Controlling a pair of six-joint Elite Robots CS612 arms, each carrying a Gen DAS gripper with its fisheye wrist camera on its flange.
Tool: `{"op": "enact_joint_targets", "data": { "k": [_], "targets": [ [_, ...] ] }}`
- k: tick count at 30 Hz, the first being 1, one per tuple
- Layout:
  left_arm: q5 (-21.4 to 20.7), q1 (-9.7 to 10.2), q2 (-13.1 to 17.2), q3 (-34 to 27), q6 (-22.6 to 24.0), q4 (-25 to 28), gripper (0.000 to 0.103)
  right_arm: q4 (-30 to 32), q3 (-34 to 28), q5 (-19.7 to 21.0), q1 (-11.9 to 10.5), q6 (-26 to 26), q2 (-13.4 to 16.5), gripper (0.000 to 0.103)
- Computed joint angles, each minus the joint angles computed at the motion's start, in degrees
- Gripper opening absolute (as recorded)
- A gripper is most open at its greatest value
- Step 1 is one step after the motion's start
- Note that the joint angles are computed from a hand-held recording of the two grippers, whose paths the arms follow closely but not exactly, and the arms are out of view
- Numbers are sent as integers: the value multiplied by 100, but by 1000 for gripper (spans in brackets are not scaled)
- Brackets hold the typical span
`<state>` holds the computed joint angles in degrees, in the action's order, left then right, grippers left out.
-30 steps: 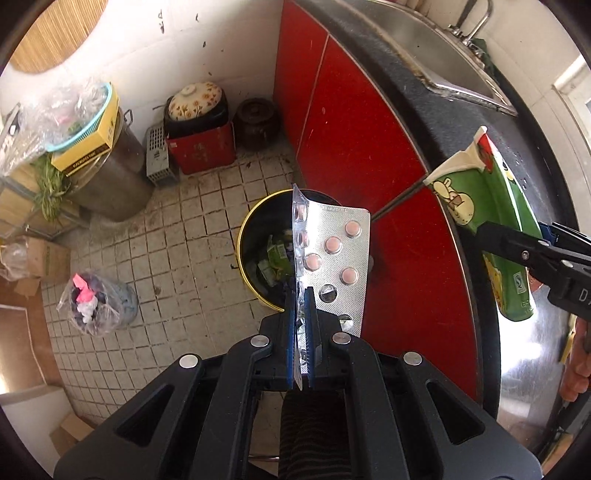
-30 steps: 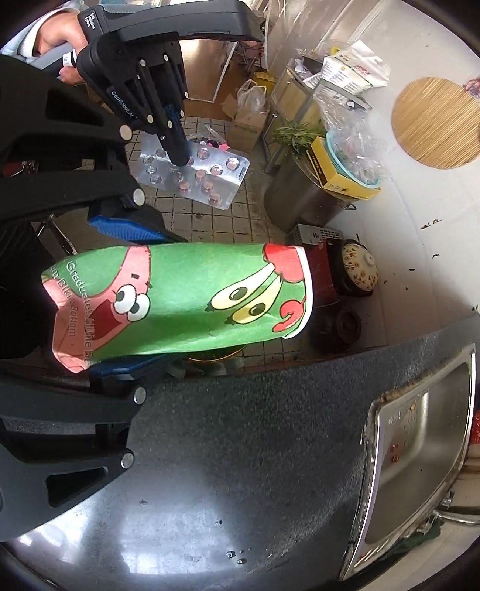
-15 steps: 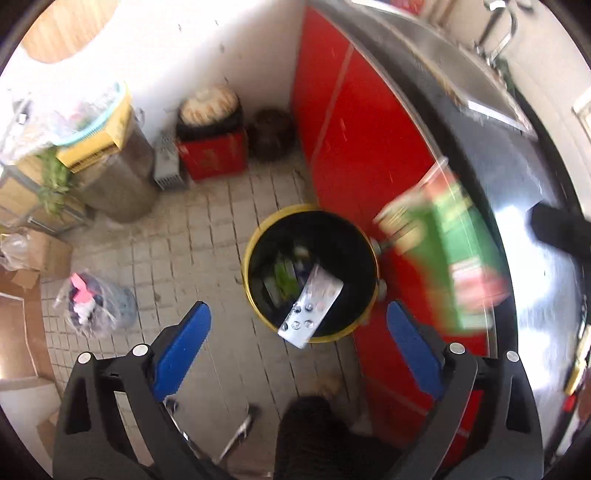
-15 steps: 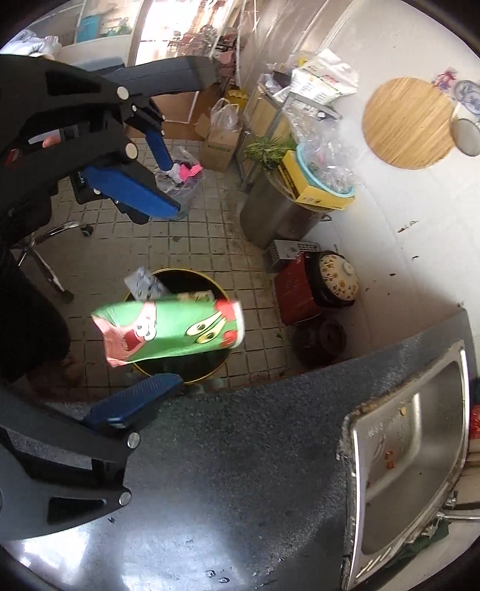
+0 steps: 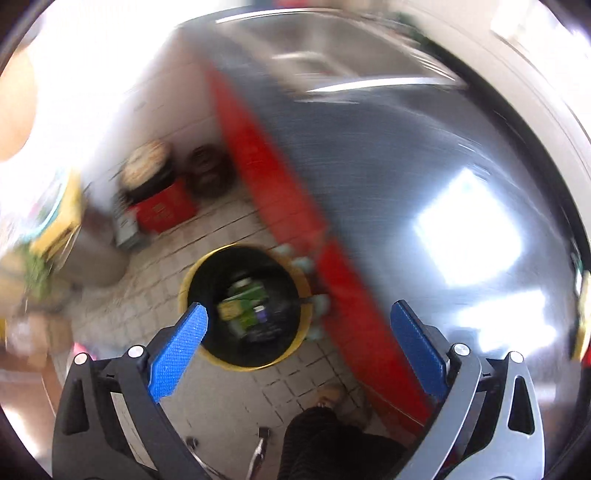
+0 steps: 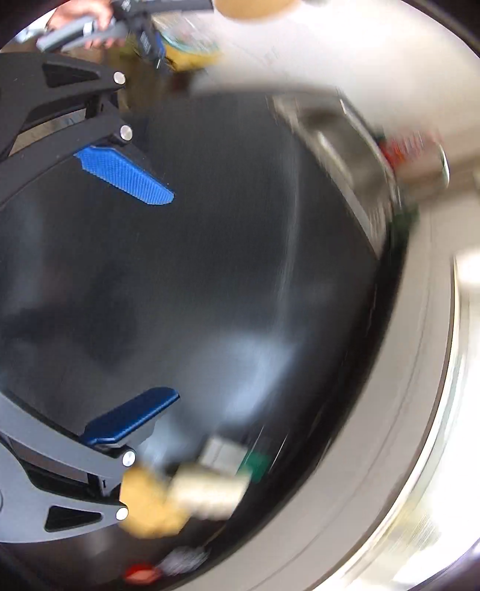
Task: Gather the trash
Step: 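Swing both open tools back toward the countertop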
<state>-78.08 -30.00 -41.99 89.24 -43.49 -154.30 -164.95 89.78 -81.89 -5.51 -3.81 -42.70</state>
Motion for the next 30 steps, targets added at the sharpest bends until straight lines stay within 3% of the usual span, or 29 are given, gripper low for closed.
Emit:
{"op": "enact_joint_targets", "data": {
  "k": [4, 6, 12, 17, 20, 30],
  "targets": [
    [-265, -258, 347, -787, 907, 305, 96, -46, 774, -765, -745, 803, -319, 96],
    [-355, -379, 488, -1112, 1299, 467, 96, -50, 1086, -1042, -1016, 1181, -430, 96],
    [-645, -748, 928, -2160, 2225, 1095, 96, -236, 1932, -1270, -1607, 2110, -674, 96],
    [-733, -954, 1207, -2801, 2693, 1433, 96, -222, 2257, -1250, -1824, 2034, -708, 96],
    [-768, -1034, 1360, -3121, 2871, 1648, 96, -136, 2339, -1031, -1932, 1917, -680, 96],
    [-772, -1154, 2246, -4769, 3071, 2809, 96, -64, 1774, -885, -1967, 1436, -247, 98]
  ]
}}
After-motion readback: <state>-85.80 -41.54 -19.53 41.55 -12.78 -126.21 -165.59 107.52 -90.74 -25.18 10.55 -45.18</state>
